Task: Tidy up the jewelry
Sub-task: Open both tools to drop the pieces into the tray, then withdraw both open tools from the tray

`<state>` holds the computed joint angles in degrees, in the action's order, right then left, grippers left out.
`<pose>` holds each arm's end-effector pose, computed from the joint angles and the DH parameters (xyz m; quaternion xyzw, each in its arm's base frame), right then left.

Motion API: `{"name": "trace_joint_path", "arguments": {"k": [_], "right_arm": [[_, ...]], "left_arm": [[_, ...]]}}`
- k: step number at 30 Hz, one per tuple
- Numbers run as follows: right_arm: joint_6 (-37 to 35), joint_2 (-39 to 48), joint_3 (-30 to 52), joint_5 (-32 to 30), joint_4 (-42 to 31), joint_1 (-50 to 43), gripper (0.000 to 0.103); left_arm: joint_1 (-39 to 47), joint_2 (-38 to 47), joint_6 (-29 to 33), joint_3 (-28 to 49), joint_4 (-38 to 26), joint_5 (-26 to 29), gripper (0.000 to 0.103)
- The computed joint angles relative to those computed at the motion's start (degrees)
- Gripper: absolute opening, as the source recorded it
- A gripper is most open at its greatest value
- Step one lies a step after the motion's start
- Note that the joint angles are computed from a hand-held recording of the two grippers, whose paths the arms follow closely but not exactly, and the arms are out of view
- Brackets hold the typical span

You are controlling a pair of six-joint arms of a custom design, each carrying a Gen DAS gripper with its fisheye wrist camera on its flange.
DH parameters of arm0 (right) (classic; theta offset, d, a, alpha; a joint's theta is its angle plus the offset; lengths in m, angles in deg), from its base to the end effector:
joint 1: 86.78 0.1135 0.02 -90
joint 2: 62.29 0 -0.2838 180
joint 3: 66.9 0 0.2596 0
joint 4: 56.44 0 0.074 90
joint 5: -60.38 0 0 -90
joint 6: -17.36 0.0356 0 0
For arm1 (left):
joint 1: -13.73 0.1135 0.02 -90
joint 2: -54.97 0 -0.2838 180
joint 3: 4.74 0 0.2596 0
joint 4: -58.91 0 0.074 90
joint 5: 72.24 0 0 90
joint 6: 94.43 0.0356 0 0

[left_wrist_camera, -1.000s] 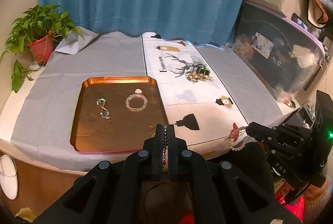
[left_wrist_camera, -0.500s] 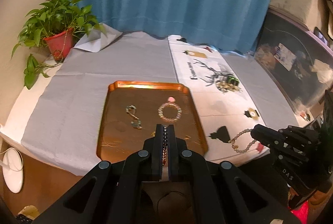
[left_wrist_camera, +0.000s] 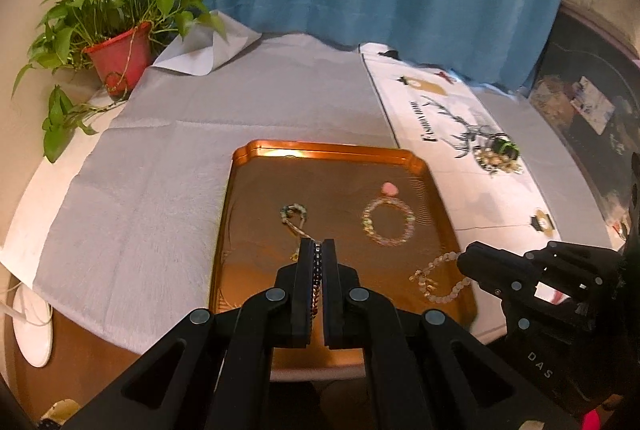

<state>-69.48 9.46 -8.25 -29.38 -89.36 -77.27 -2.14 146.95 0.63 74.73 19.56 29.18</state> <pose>0.2565 0.0428 0.2453 -0.0506 0.9259 0.0394 0.3724 0.3352 -0.1026 0.2553 0.2028 0.9189 -0.1242 0.3148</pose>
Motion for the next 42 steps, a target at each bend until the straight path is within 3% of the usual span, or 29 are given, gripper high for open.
{"name": "trace_joint_path", "arguments": {"k": [1, 2, 3, 5, 8, 10, 12, 20, 26, 30, 33, 38, 42], "right_arm": [[0.13, 1.23, 0.30, -0.21, 0.70, -0.16, 0.006], [0.34, 2.38, 0.53, -0.52, 1.35, -0.35, 0.006], [0.54, 4.39, 1.04, -1.41, 1.99, -0.94, 0.008], [1.05, 8.22, 2.56, -1.55, 1.52, -1.54, 0.010], [2.74, 12.79, 4.90, -0.04, -1.91, -2.58, 0.033], [4.73, 12.37, 3.64, -1.64, -2.40, -4.11, 0.061], [5.92, 9.96, 1.56, -1.75, -2.37, -4.57, 0.068], [11.27, -9.04, -7.13, -0.24, -9.38, -3.89, 0.073], [16.02, -28.86, -11.09, 8.25, -21.32, 3.29, 0.076], [23.80, -38.24, -11.26, 17.40, -31.06, 15.27, 0.077], [34.01, -42.15, -10.06, 24.85, -38.93, 28.11, 0.077], [50.05, -40.87, -7.19, 36.40, -48.55, 48.40, 0.077], [58.33, -39.90, -5.56, 40.87, -54.31, 55.53, 0.077]], "left_arm": [[-0.10, 0.91, -0.07, 0.13, 0.90, -1.22, 0.003], [-0.35, 1.88, -0.06, 0.27, 1.72, -2.58, 0.014], [-0.52, 3.31, -0.03, 0.78, 2.10, -3.93, 0.050], [-1.19, 6.19, -1.66, 2.46, 1.13, -8.83, 0.103], [-0.58, 6.30, -2.61, 0.84, 2.03, -9.44, 0.102], [-0.28, 5.30, -2.45, -0.40, 1.06, -8.95, 0.102], [-0.81, 2.62, -2.19, -3.21, 1.55, -10.34, 0.102], [-5.47, -14.36, -4.34, -15.13, -0.10, -14.36, 0.102], [-11.99, -28.15, -7.72, -21.05, -5.20, -20.01, 0.102], [-17.16, -34.21, -10.59, -22.47, -9.72, -23.57, 0.102], [-21.15, -37.74, -12.49, -23.10, -12.13, -26.32, 0.102], [-27.45, -40.20, -14.93, -21.94, -15.61, -31.77, 0.102], [-30.32, -41.79, -16.87, -21.59, -17.44, -34.29, 0.102]]}}
